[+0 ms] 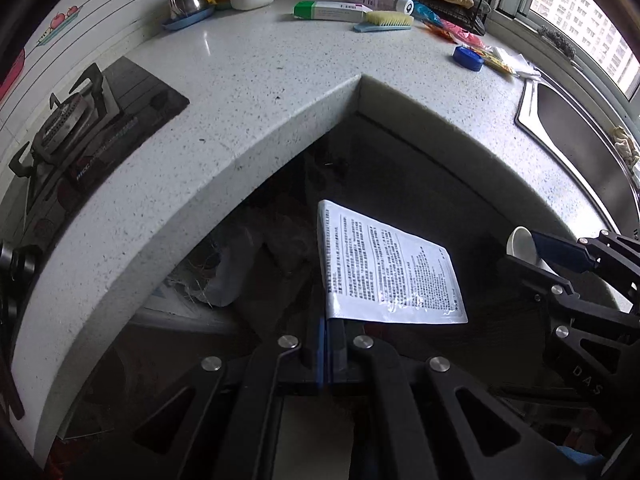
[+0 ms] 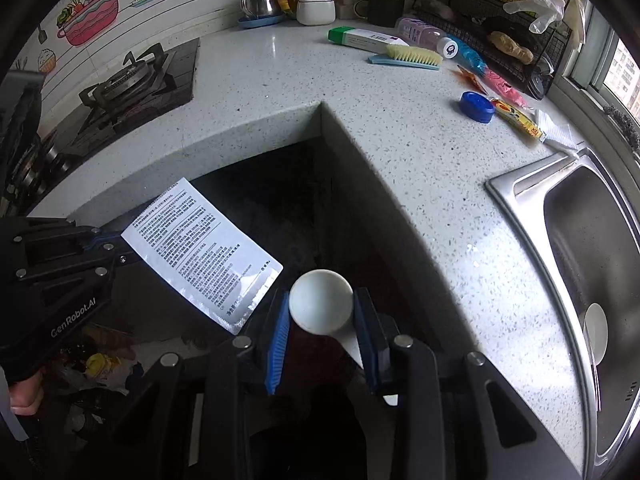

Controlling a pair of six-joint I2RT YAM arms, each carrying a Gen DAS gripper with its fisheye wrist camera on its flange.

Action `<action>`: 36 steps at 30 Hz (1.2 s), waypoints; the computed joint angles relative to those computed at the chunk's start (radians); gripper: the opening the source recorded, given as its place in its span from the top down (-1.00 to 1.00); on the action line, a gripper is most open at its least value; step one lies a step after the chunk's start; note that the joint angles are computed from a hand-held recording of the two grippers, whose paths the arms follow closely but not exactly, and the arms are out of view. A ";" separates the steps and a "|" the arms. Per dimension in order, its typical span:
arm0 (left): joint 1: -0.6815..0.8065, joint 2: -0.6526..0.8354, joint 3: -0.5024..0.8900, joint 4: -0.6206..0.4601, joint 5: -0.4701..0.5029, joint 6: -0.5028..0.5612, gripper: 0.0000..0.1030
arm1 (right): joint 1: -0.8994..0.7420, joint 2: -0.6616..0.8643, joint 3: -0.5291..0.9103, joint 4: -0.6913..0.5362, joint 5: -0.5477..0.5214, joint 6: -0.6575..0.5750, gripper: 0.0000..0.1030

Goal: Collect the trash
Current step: 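Carry the leaflet and white scoop down over the red bin with both tools, then open the left tool to drop the leaflet while the right tool drops the scoop into the bin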

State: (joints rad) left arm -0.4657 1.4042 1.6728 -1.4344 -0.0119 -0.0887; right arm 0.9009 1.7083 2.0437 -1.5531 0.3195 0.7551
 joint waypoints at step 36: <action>-0.033 0.599 -0.733 1.077 0.091 0.050 0.99 | -0.169 0.219 -1.051 1.161 -0.171 0.004 0.43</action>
State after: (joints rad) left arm -0.4988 2.0030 0.9400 -0.3574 0.0794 -0.0386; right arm 0.7315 1.9277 0.9929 -0.3916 0.1481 0.7589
